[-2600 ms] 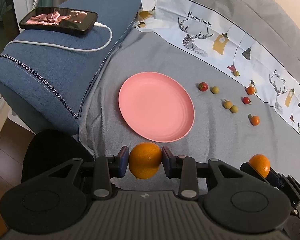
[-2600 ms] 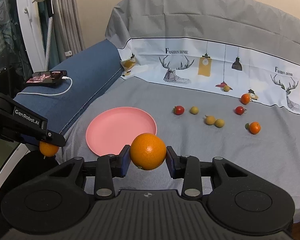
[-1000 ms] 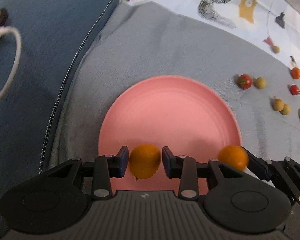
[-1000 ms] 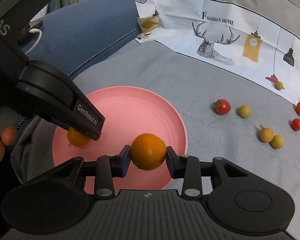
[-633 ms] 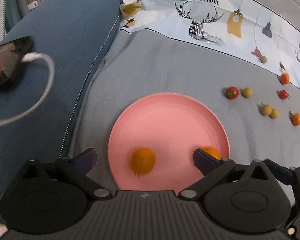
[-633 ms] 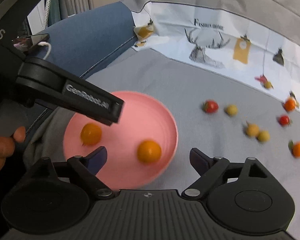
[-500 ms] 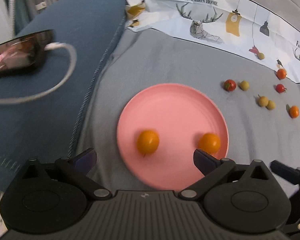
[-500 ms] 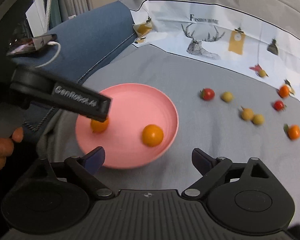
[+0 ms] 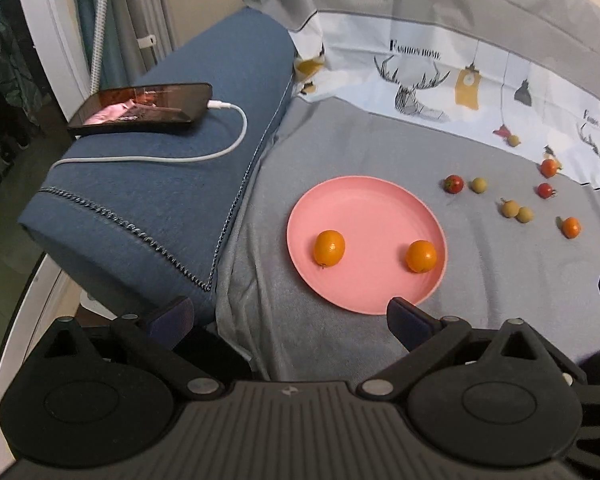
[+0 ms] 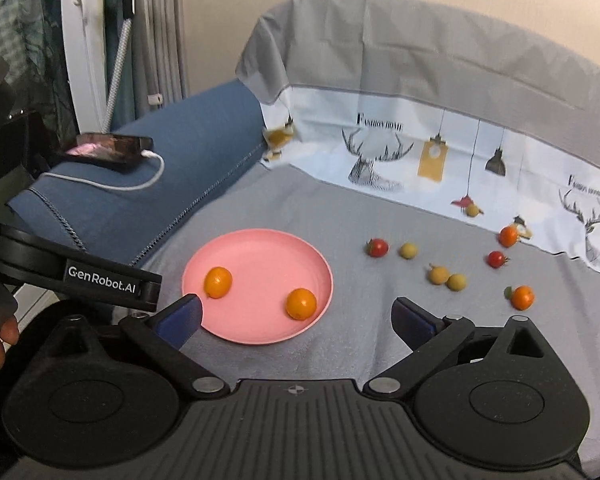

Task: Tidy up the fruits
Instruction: 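Lift both tools away from the plate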

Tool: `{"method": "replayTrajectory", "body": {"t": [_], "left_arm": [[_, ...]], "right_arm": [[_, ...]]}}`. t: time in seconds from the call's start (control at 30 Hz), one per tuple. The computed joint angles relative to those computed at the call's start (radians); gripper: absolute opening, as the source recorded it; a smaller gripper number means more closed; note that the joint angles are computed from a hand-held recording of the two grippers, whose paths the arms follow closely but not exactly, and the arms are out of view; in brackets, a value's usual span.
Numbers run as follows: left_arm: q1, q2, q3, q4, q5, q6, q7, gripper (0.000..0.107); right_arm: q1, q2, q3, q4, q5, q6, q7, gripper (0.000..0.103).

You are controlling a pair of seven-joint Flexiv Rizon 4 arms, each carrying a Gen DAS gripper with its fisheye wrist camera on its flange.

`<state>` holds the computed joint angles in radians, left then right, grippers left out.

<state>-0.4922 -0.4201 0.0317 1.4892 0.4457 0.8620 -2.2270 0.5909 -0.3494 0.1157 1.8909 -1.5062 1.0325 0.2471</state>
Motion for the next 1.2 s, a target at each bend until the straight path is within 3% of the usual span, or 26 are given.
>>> {"method": "replayTrajectory", "body": {"t": [0.53, 1.2], "left_arm": [[-0.019, 0.132, -0.027, 0.112, 0.114, 0.06, -0.117, 0.103], [-0.007, 0.131, -0.05, 0.109, 0.115, 0.044, -0.089, 0.103]], "right_arm": [[0.003, 0.115, 0.066, 0.09, -0.141, -0.115, 0.152, 0.102], [0.004, 0.114, 0.078, 0.093, -0.134, -0.133, 0.18, 0.102]]}}
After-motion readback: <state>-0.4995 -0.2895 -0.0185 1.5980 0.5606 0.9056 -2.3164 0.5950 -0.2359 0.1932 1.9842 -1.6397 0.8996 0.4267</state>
